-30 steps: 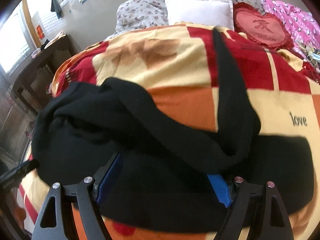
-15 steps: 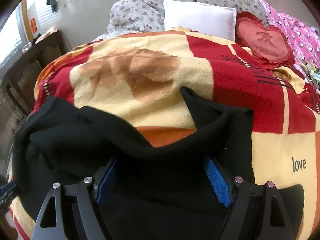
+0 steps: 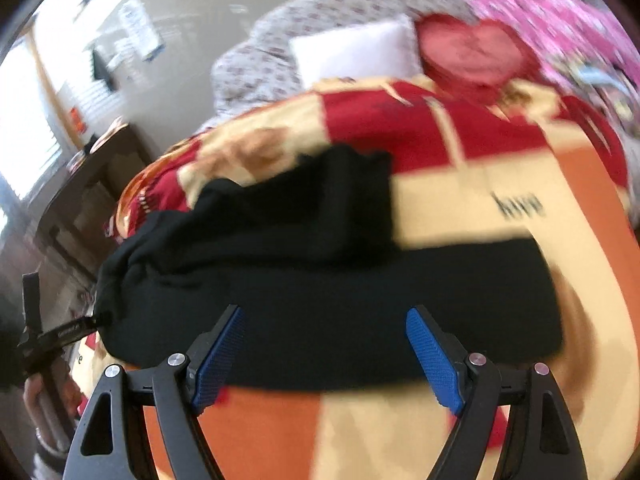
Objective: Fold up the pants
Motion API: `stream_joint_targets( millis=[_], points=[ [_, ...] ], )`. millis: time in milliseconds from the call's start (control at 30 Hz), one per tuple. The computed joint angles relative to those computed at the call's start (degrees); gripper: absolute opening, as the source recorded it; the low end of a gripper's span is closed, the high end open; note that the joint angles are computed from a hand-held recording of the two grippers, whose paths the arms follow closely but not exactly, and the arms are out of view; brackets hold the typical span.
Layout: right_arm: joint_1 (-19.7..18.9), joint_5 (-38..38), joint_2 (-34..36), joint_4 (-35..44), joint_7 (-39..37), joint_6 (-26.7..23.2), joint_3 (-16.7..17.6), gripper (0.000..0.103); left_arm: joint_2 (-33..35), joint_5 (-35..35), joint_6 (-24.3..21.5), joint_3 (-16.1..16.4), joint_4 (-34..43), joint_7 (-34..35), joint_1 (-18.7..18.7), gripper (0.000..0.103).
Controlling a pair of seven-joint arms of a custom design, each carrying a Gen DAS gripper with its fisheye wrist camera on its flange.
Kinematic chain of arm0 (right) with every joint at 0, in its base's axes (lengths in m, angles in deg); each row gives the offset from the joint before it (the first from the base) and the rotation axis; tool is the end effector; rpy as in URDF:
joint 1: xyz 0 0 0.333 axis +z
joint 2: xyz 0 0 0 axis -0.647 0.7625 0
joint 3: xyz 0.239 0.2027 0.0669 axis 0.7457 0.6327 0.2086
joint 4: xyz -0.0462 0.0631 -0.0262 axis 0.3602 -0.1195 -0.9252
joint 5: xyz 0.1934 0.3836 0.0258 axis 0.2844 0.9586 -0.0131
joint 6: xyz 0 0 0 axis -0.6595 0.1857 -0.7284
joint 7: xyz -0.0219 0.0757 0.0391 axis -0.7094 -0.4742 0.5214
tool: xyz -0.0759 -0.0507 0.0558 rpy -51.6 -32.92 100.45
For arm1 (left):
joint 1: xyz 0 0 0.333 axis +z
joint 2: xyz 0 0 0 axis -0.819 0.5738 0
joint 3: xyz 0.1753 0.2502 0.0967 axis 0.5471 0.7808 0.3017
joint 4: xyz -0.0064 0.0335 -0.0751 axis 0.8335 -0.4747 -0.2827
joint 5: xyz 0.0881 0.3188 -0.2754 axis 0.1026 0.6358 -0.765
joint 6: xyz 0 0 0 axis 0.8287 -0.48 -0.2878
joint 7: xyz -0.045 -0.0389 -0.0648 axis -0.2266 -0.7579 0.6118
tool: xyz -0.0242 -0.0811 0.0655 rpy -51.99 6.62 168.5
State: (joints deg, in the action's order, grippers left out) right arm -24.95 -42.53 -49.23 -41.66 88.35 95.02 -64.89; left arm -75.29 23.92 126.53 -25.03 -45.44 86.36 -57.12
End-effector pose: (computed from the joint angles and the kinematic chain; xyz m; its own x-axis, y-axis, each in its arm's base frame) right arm 0.7425 0.2692 0.5097 0.3620 -0.8733 -0.3260 -0.7930 -0.1046 -0.6002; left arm 0.6031 -0.1057 0.5043 0.5806 -0.7969 0.1668 -0.6413 -0.5738 -0.5094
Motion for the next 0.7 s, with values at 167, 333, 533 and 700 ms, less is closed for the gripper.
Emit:
stream_joint_targets(
  millis=[167,333,533,700],
  points=[
    [-2.4,3.3,-6.1,-10.2,0.2,2.6,-0.8,0.081,0.2,0.2,2.5,0.1,-0.4,-0.6,0.1,0.066],
    [-4.0,5.7,-2.1,-6.5,1.4,2.0,-0.2,0.082,0.4,0.5,6.1,0.2,-0.8,-1.1,0.3,0.035],
    [-5.0,11.1,6.3,3.1,-3.7,4.0,3.4,0.018,0.7,-2.1,7.8,0.6,-0.8,0.5,0.5,0.016],
    [-6.3,15.2,3.2,-0.1,-7.9,7.9,5.8,0.006,-2.8,-3.7,8.6,0.4,-3.1,2.0,0.5,0.014]
  ],
)
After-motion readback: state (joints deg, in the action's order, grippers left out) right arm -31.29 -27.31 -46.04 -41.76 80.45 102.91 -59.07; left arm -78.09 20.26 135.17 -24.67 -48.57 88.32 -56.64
